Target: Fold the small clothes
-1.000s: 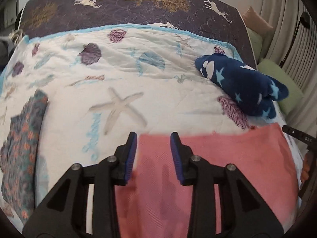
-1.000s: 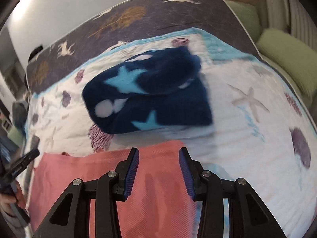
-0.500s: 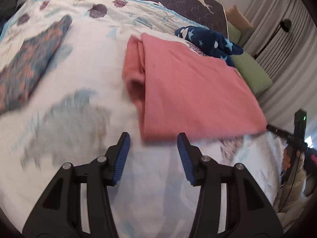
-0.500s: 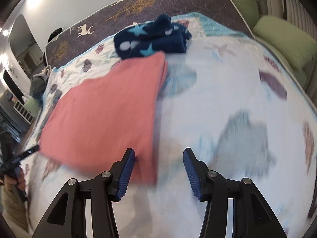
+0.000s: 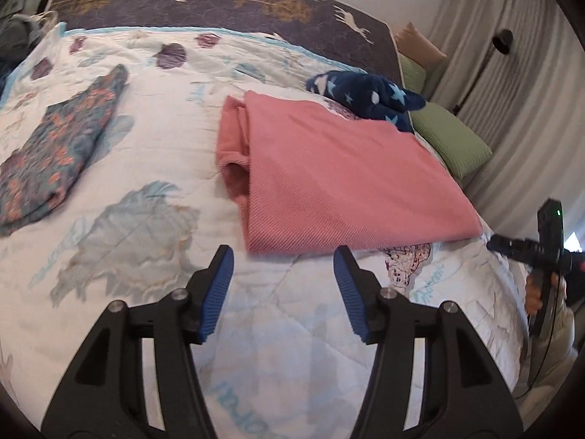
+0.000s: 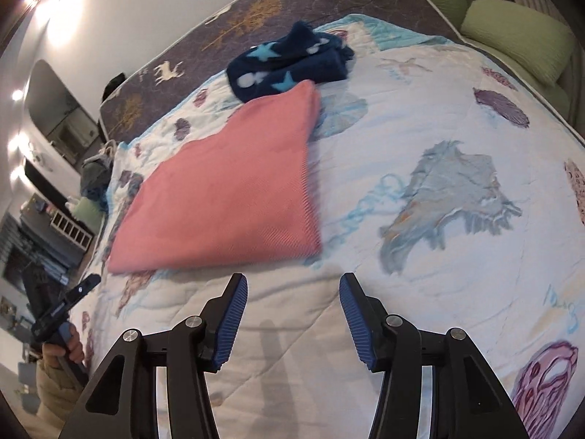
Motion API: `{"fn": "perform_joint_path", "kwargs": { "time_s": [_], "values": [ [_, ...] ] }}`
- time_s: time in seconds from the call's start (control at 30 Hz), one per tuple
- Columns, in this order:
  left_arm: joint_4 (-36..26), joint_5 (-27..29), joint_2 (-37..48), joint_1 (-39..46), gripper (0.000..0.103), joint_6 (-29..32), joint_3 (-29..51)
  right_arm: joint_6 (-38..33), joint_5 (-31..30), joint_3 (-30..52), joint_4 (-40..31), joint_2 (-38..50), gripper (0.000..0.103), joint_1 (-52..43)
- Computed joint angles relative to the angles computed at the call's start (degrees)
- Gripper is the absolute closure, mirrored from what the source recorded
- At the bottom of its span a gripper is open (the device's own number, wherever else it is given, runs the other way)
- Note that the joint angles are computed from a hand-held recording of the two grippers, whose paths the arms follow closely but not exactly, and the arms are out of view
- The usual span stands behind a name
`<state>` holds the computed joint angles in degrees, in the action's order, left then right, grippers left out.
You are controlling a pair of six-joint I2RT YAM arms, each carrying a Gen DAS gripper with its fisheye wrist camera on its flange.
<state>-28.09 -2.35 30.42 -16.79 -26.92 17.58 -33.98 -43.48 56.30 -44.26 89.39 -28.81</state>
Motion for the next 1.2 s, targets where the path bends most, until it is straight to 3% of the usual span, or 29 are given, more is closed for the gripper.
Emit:
{"fn": "perform_joint_path", "kwargs": {
  "time_s": [0.13, 0.23, 0.27, 0.3, 0.37, 0.5, 0.6, 0.7, 0.73, 0.83, 0.9, 0.97, 1.07, 1.2],
  "values": [
    [7.2, 7.6, 11.3, 7.7, 0.045, 3.6, 0.8, 1.8, -0.2, 0.5, 1.7, 1.3, 0.049, 0.7],
    [11.4, 14.4, 14.5, 13.3, 0.047, 4.5, 0.9, 2.9, -0.5, 0.6, 3.5, 2.0, 0.046, 1.6],
    [12.0, 16.0, 15.0, 13.8, 0.076, 4.9, 1.1, 3.3, -0.7, 0.7, 4.0, 2.3, 0.045, 1.8],
    [12.0, 16.1, 15.6, 13.3, 0.098, 5.4, 1.7, 3.8, -0.9, 0.8, 4.7, 2.7, 0.044, 2.1],
    [9.4, 12.8, 16.5, 10.9, 0.098, 4.3, 3.9, 4.6, -1.7, 1.2, 5.6, 3.5, 0.044, 2.4],
    [1.1, 9.4, 6.3, 9.4, 0.098, 4.2, 6.1, 6.5, -1.6, 2.4, 7.4, 4.6, 0.044, 4.7],
    [-2.0, 11.2, 3.9, 12.5, 0.100, 6.0, 5.2, 6.0, -1.4, 2.5, 7.4, 4.7, 0.044, 5.8],
    [-1.8, 8.9, 4.8, 13.2, 0.100, 4.4, 1.5, 5.3, -1.4, 2.0, 7.5, 4.5, 0.043, 5.6],
    [-1.9, 11.0, 3.9, 15.2, 0.100, 3.6, 0.0, 5.1, -1.8, 2.2, 6.8, 4.6, 0.043, 5.1],
    [-5.7, 13.9, -3.9, 16.1, 0.100, 0.3, -1.9, 3.0, -2.9, 2.7, 3.1, 4.3, 0.043, 2.9],
    [-8.4, 13.2, -6.7, 12.7, 0.092, -0.9, -1.1, 0.1, -3.2, 2.2, 0.3, 3.2, 0.043, 1.1],
    [-9.3, 11.4, -7.5, 6.6, 0.057, -3.4, -0.1, -4.8, -4.1, 2.5, -4.8, 2.9, 0.043, -0.6],
    [-3.5, 8.7, -2.5, -1.3, 0.046, -6.1, -0.1, -14.1, -6.6, 5.4, -16.3, 7.5, 0.043, -1.1],
    [8.0, 10.9, 8.9, 1.5, 0.045, -7.0, -0.9, -7.6, -8.9, 4.4, -11.5, 8.8, 0.043, 1.7]
  ]
}}
